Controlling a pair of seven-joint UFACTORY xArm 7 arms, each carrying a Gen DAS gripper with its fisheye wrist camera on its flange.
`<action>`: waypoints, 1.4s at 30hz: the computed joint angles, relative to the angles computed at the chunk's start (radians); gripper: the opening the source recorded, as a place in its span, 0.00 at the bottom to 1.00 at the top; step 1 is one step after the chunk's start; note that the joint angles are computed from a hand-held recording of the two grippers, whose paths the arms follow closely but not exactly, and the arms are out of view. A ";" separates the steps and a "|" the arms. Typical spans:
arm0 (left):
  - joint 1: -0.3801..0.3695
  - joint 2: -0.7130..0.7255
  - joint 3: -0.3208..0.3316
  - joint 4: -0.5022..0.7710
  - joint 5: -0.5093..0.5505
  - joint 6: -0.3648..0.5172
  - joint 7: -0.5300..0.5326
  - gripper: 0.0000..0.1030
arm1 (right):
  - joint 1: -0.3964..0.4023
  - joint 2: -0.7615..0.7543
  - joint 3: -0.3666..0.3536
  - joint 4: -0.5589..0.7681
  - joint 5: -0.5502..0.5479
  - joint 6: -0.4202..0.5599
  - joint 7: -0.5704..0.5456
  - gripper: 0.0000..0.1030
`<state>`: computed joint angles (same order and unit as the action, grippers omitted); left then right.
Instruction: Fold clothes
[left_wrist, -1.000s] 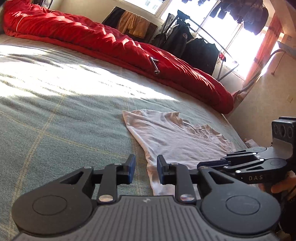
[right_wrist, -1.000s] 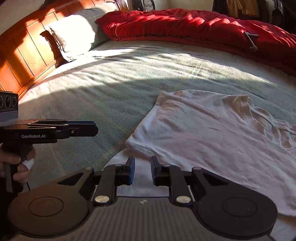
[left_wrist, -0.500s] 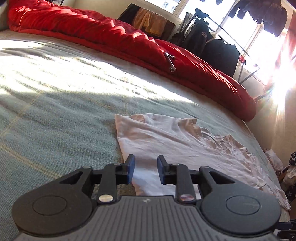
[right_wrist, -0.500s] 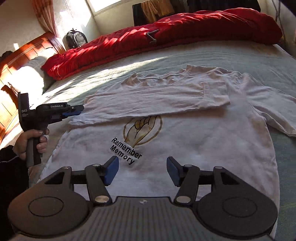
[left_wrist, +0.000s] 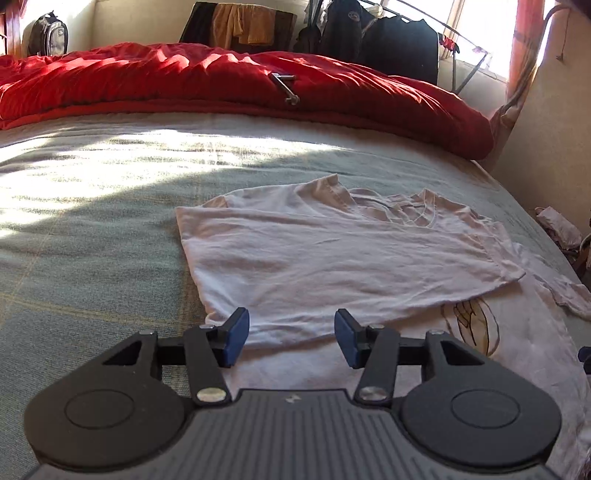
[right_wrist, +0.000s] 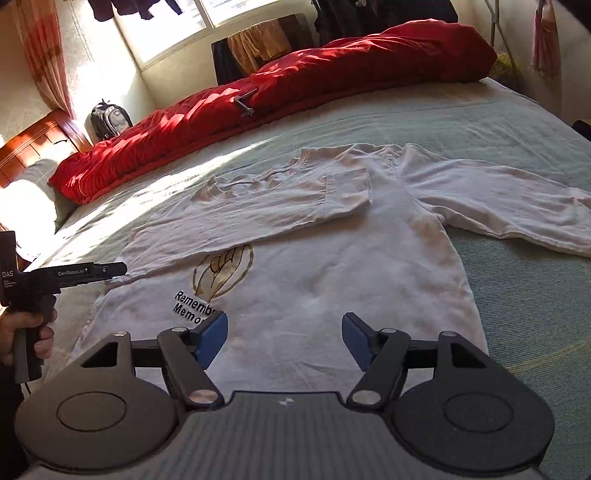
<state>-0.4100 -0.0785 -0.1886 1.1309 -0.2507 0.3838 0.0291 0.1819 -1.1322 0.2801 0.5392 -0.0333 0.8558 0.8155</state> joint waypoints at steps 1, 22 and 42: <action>-0.010 -0.035 -0.004 -0.023 -0.010 -0.007 0.024 0.55 | 0.000 -0.011 0.006 0.004 -0.009 0.025 -0.006 0.74; -0.117 -0.687 -0.087 -0.582 0.142 0.141 -0.256 0.76 | 0.148 -0.103 0.138 -0.096 -0.061 0.192 0.007 1.00; -0.114 -0.778 -0.026 -0.632 0.062 0.159 -0.377 0.77 | 0.168 -0.106 0.161 -0.097 -0.086 0.215 0.058 1.00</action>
<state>-0.5243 -0.8561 -0.2151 0.4989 -0.1884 0.5429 -0.3477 0.3497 -1.2386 0.4409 0.4419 -0.1194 1.0705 0.8734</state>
